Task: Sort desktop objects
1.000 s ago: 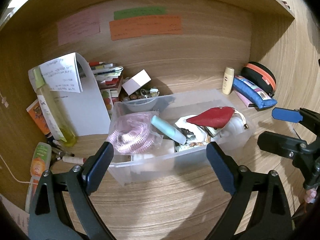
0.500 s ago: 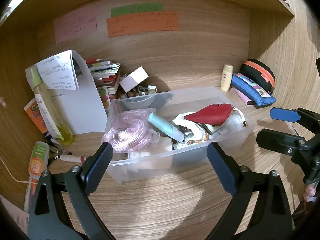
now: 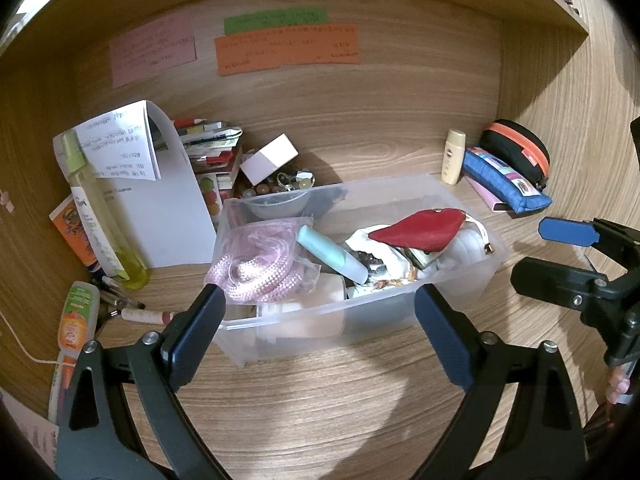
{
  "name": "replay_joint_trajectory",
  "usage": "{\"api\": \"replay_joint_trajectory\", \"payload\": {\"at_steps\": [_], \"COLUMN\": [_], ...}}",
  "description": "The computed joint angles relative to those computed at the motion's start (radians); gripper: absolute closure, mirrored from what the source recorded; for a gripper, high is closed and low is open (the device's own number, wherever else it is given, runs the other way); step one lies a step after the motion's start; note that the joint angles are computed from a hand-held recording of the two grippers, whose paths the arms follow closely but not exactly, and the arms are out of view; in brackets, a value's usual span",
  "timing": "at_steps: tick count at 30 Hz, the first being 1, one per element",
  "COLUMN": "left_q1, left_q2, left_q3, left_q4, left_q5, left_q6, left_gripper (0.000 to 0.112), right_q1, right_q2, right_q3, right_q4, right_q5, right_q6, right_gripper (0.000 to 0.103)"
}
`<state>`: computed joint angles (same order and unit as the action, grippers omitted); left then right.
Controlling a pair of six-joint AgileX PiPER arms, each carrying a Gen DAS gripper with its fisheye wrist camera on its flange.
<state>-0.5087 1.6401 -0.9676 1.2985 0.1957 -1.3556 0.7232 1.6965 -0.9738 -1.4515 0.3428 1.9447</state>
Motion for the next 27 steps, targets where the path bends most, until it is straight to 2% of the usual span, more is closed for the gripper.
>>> {"api": "replay_joint_trajectory", "payload": {"at_steps": [3,7,12,20,27], "left_q1": [0.000,0.011,0.022,0.023,0.063], "left_q2": [0.000,0.005,0.017,0.010,0.007], "left_q3": [0.001,-0.010,-0.017,-0.005,0.001], "left_q4": [-0.018,-0.140,-0.203,-0.123,-0.124], "left_q5": [0.000,-0.009,-0.018,-0.011,-0.045], "left_q6": [0.014,0.132,0.187,0.088,0.058], "left_gripper": [0.015,0.015,0.015,0.015,0.015], "right_q1": [-0.002,0.001,0.003,0.003,-0.008], "right_q2": [0.000,0.002,0.007,0.013,0.015], "right_q3": [0.000,-0.001,-0.007,-0.015,-0.015], "right_q4": [-0.001,-0.004,0.002,0.027,0.048], "right_q5": [-0.005,0.001,-0.002,-0.004,-0.013], "right_q6": [0.004,0.008,0.000,-0.031,-0.053], "right_gripper": [0.003,0.003,0.003,0.003,0.003]}}
